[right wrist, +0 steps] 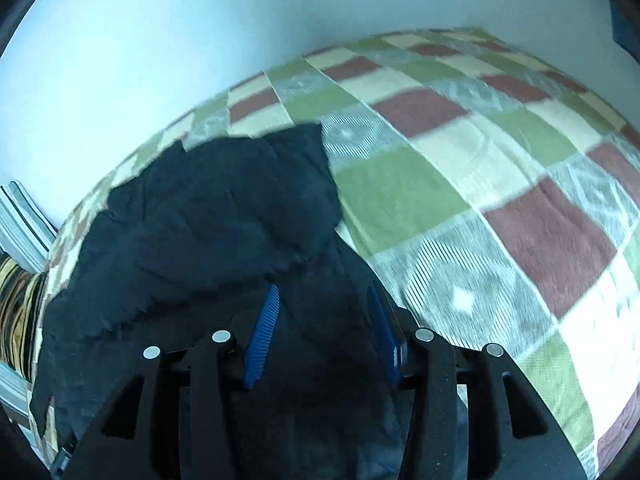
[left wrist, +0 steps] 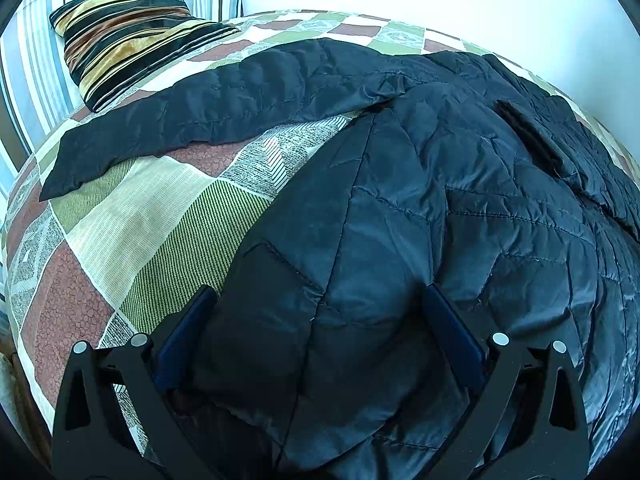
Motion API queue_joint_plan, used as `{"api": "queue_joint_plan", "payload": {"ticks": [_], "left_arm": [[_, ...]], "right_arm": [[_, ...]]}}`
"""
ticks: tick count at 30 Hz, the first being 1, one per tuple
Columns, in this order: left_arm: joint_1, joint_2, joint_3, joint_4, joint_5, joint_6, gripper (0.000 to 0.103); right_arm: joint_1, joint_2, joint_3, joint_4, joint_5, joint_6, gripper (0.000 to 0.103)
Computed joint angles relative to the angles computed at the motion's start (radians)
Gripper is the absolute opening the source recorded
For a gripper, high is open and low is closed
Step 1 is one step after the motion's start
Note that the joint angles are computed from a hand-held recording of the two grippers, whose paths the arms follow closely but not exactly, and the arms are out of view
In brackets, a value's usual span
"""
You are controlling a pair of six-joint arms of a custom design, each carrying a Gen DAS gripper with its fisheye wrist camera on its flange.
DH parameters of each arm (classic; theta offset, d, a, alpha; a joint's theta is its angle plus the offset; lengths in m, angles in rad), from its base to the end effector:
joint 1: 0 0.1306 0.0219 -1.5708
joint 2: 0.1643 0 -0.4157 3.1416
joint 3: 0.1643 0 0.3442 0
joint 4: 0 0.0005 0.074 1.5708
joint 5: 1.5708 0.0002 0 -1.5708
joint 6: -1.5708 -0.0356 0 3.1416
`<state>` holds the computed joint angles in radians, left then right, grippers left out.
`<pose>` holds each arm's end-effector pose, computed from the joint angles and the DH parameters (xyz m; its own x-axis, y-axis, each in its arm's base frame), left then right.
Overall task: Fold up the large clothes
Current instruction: 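Open the right gripper to release the sleeve onto the jacket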
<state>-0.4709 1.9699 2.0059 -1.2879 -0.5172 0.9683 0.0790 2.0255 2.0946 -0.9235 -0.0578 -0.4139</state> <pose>0.5608 -0.2663 0.3947 -0.6907 -0.4520 -0.5645 -0.5520 0.8338 0.0078 0.6760 0.0551 0.4102 -0.7352 0.3446 -0.5837 0.1956 0.9324 0.3040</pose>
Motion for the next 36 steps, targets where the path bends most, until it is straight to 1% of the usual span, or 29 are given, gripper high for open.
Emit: {"api": "queue_joint_plan", "payload": {"ticks": [3, 7, 8, 9, 10, 11, 13, 15, 16, 18, 20, 22, 25, 26, 28, 29, 32, 34, 36], "left_arm": [[0.000, -0.002, -0.003, 0.003, 0.000, -0.001, 0.101], [0.002, -0.007, -0.013, 0.015, 0.008, -0.001, 0.101], [0.003, -0.008, -0.015, 0.018, 0.010, -0.001, 0.101], [0.003, -0.009, -0.017, 0.021, 0.011, -0.001, 0.101], [0.004, -0.010, -0.019, 0.024, 0.013, -0.002, 0.101], [0.005, -0.013, -0.024, 0.030, 0.016, -0.004, 0.101], [0.006, -0.021, -0.035, 0.043, 0.022, -0.007, 0.101], [0.009, -0.035, -0.054, 0.070, 0.040, -0.019, 0.101], [0.013, -0.050, -0.075, 0.098, 0.061, -0.030, 0.101], [0.019, -0.082, -0.115, 0.146, 0.087, -0.037, 0.101], [0.026, -0.119, -0.159, 0.192, 0.094, -0.035, 0.101], [0.035, -0.153, -0.195, 0.221, 0.079, -0.036, 0.101], [0.066, -0.210, -0.253, 0.245, 0.027, -0.015, 0.101], [0.086, -0.239, -0.288, 0.261, 0.018, 0.008, 0.101], [0.133, -0.300, -0.370, 0.329, 0.055, 0.034, 0.101], [0.155, -0.320, -0.396, 0.345, 0.066, 0.038, 0.101], [0.216, -0.372, -0.464, 0.371, 0.079, 0.017, 0.101], [0.268, -0.406, -0.510, 0.365, 0.110, 0.038, 0.101], [0.312, -0.437, -0.557, 0.385, 0.141, 0.069, 0.101]], "right_arm": [[0.014, 0.044, 0.086, -0.015, 0.009, 0.012, 0.046], [0.028, 0.100, 0.155, -0.033, 0.027, 0.012, 0.047], [0.029, 0.111, 0.167, -0.039, 0.039, 0.009, 0.055], [0.030, 0.121, 0.172, -0.036, 0.056, 0.000, 0.060], [0.032, 0.125, 0.171, -0.030, 0.072, -0.006, 0.068], [0.033, 0.131, 0.172, -0.030, 0.095, -0.008, 0.071], [0.033, 0.150, 0.191, -0.054, 0.110, -0.005, 0.071], [0.033, 0.173, 0.215, -0.090, 0.114, -0.010, 0.073], [0.033, 0.184, 0.222, -0.101, 0.121, -0.012, 0.077], [0.033, 0.191, 0.220, -0.100, 0.128, -0.008, 0.080], [0.038, 0.196, 0.228, -0.106, 0.148, 0.002, 0.081], [0.043, 0.197, 0.231, -0.109, 0.165, 0.011, 0.082], [0.039, 0.196, 0.226, -0.105, 0.156, 0.007, 0.082], [0.039, 0.196, 0.225, -0.104, 0.158, 0.007, 0.083], [0.040, 0.196, 0.226, -0.105, 0.162, 0.009, 0.083], [0.040, 0.195, 0.223, -0.103, 0.162, 0.008, 0.083], [0.040, 0.190, 0.214, -0.096, 0.161, 0.006, 0.083], [0.040, 0.190, 0.213, -0.095, 0.161, 0.006, 0.084], [0.040, 0.189, 0.212, -0.094, 0.161, 0.006, 0.084]]}}
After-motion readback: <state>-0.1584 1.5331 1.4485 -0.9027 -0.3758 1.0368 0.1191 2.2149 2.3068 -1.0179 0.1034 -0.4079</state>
